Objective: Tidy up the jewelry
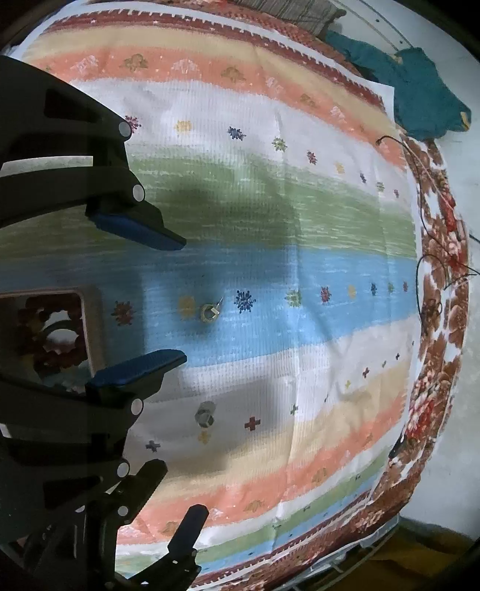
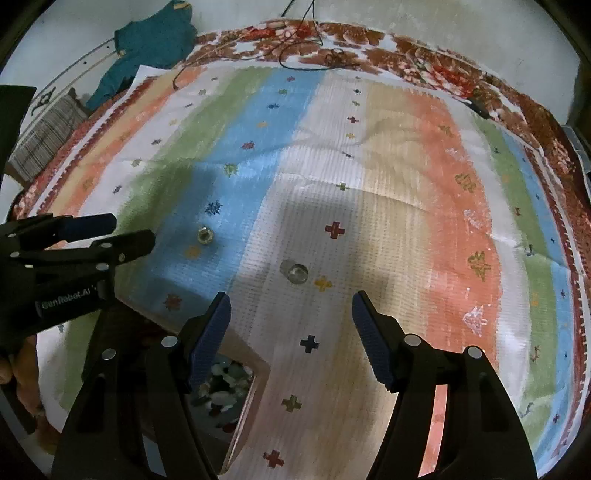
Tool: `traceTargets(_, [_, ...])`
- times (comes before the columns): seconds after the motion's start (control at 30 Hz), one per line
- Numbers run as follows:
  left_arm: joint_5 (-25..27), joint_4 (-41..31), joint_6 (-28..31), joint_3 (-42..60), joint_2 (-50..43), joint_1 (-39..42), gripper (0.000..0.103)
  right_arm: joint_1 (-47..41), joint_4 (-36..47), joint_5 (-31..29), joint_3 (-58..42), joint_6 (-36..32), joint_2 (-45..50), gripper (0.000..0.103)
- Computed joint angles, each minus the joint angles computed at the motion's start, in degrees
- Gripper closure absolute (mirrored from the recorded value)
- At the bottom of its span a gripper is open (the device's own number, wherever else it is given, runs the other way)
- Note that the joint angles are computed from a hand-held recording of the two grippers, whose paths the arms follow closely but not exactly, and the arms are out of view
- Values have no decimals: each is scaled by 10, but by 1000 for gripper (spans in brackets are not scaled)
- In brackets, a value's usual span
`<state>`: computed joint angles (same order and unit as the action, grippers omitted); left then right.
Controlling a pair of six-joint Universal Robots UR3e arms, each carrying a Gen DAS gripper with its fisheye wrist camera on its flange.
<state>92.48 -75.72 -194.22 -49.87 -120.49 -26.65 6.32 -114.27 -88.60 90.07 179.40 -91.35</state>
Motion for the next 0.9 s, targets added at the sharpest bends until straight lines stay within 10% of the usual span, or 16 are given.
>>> traceTargets(0.9, [-46,-58,17,118,-110,22,47,-8,-10,11,-31,-20,83,35])
